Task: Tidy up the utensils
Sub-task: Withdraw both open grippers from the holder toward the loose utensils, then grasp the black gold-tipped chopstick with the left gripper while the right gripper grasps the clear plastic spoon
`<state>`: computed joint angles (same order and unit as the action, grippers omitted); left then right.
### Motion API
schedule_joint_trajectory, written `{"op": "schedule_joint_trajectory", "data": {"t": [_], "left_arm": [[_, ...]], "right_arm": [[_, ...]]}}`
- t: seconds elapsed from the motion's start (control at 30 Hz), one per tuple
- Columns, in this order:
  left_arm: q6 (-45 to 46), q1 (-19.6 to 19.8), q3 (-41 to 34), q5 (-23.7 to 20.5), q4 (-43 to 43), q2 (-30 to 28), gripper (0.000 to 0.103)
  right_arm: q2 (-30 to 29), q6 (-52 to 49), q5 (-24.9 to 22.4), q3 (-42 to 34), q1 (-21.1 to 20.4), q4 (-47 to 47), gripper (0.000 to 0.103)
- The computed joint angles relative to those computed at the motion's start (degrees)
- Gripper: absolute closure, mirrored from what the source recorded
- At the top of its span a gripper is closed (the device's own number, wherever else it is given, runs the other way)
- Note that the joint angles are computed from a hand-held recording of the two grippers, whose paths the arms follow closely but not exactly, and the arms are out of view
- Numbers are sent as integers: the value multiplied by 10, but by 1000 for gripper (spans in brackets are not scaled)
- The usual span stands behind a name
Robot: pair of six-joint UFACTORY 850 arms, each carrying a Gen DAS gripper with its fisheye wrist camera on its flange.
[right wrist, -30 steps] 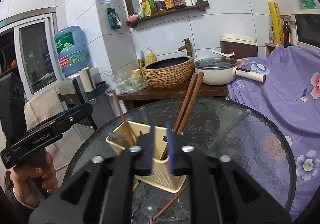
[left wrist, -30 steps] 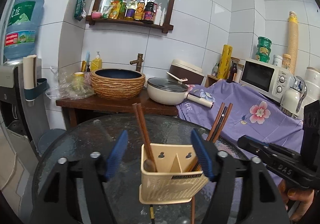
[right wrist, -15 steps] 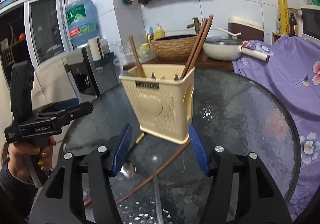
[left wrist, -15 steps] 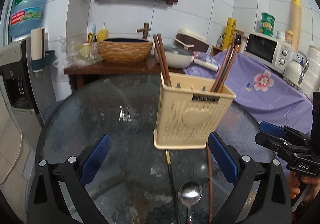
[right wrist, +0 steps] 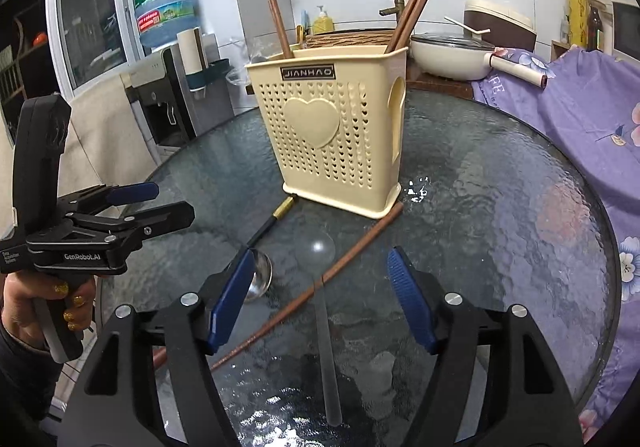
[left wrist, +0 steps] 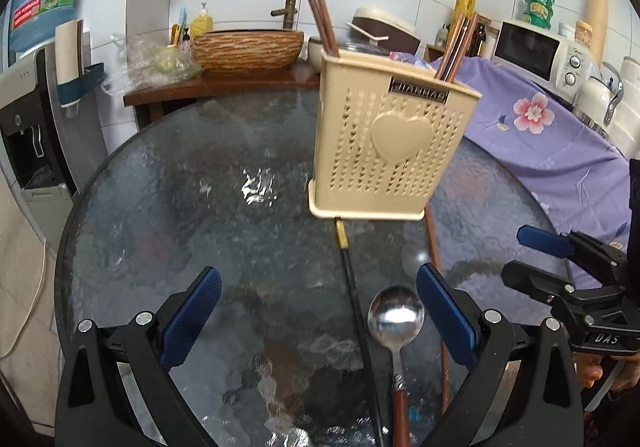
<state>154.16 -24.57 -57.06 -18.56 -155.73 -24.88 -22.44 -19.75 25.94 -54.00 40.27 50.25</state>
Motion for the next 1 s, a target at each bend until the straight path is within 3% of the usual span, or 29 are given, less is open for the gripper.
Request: {"op": "schedule_joint_trajectory", "data": {"t": [0.27,0.43,0.6,0.8,1.0], "left_arm": [[56,-7,5,18,-45,-7,8],[39,-11,6,20,-20,-11,10],[37,-12,8,22,-11,-13,15],[58,-7,12,29,-27,-12,15],[-14,4,-3,43,46,-21,27]], "right_arm": [[-20,-137,-21,-24,9,95,34],[-40,-185,-50,-43,2,139,46],[-61,-245,-85,-75,-12,162,46],[-99,-426,-142,-133,-32,269,54],[-123,-607,-167,-170,-45,405,58]]}}
